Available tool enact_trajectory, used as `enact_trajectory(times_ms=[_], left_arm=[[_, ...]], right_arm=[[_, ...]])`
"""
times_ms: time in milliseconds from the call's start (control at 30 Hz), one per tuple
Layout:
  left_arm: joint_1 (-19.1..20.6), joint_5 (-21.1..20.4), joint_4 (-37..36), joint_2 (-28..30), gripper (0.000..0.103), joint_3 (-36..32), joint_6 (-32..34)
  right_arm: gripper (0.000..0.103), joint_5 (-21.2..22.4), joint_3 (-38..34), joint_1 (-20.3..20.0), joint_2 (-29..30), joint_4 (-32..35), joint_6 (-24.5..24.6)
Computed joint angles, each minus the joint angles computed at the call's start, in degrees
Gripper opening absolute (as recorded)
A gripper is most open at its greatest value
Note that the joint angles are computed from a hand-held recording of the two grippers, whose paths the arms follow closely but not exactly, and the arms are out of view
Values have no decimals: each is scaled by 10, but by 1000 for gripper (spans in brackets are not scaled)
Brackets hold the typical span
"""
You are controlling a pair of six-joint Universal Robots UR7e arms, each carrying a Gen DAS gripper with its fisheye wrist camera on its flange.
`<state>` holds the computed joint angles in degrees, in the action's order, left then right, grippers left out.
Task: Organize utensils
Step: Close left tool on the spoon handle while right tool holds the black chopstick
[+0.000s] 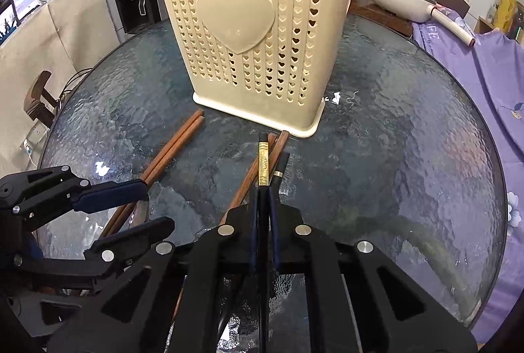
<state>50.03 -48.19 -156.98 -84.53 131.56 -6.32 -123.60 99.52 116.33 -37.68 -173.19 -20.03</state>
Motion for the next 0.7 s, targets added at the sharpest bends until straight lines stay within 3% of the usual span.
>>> enact_trajectory(times_ms=[133,400,467,700], left_arm=[[1,-3,1,1,26,-3,-4],[-4,11,17,-2,25,-6,0],[-7,16,22,-9,42,-2,2],[-8,8,41,-31,44,12,14]], right_arm=[[8,2,0,-1,-2,-2,1],[8,4,4,-1,-4,-4,0],[8,5,5,-1,-5,-4,0],[8,6,10,-4,-7,-5,0]])
